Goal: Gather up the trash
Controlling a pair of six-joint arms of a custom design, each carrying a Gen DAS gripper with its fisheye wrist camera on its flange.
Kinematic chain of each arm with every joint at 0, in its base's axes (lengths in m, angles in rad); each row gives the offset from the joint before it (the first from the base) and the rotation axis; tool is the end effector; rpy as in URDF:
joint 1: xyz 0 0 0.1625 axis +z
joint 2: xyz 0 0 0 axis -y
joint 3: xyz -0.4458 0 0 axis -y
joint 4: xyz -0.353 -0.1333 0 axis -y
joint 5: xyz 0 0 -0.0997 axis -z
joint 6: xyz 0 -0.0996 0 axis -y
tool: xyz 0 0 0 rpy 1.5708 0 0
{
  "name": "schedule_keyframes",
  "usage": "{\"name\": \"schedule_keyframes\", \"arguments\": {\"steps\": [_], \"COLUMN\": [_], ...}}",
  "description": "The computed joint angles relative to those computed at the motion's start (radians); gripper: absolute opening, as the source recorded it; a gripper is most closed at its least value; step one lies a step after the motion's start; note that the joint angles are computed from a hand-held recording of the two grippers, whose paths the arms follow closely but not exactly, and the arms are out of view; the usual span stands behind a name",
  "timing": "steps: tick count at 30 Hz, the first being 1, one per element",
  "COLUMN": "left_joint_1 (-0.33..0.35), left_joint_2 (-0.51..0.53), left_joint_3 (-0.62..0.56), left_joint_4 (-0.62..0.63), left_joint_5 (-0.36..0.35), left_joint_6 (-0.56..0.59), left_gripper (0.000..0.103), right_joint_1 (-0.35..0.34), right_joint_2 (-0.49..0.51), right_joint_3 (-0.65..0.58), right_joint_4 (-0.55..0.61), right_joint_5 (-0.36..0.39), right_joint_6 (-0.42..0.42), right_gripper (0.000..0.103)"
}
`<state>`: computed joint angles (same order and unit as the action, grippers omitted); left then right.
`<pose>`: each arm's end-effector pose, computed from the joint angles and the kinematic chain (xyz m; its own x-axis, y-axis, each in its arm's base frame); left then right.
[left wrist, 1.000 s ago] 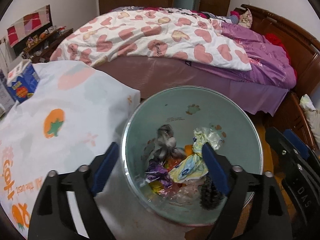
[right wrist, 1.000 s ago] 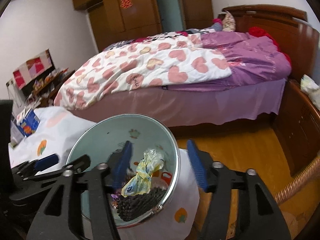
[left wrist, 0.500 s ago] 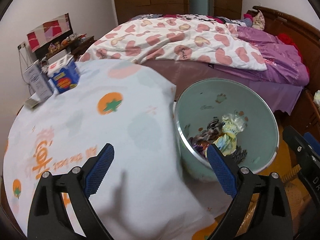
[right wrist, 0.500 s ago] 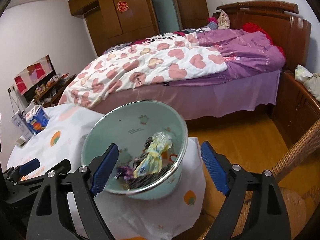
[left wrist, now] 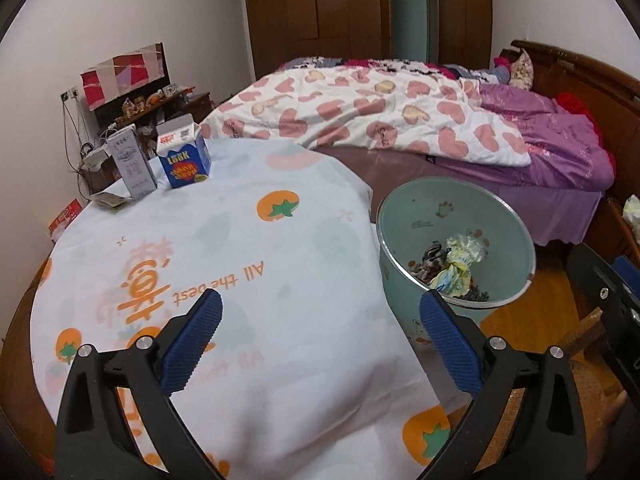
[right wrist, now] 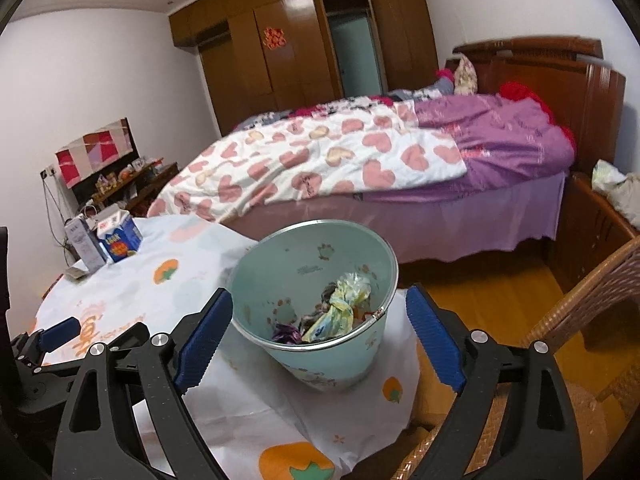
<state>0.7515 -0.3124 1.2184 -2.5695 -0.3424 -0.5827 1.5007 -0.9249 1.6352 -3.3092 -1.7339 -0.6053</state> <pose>-0.3888 -0.6741 -0.0024 -0.6449 -0.2190 -0.7322 0.4463 0.6699 -0.5934 0.0698 -0.6782 0.3229 -0.8220 -0.1222 0.5562 -0.5248 0.5419 -0.6565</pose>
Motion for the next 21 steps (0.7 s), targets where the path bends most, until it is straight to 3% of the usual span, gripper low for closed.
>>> {"name": "schedule_keyframes", "arguments": {"steps": [8,16,21], "left_joint_1": [-0.058,-0.097,-0.108], "left_joint_2": [-0.021,-0.036,-0.029], "left_joint_3": [0.078,0.134,0.134], "left_joint_4": [-0.161,-0.290,-0.301], "left_joint_5": [0.066,0.130,0.187], "left_joint_6": [0.070,0.121,0.135], "left_gripper": [0.097,0.097,0.097], "right_joint_1": [0.022,0.031,0.032], "right_joint_2": [-0.051,-0.089,-0.099], "right_joint_3": [0.089,0.131,0.142], "right_joint_4": [-0.129,-0.168,-0.173], "right_joint_5": [0.049,0.091,0.102], "right_joint_6": [-0.048,-0.048,-0.045], "right_gripper": [0.089,0.090,0.091]}}
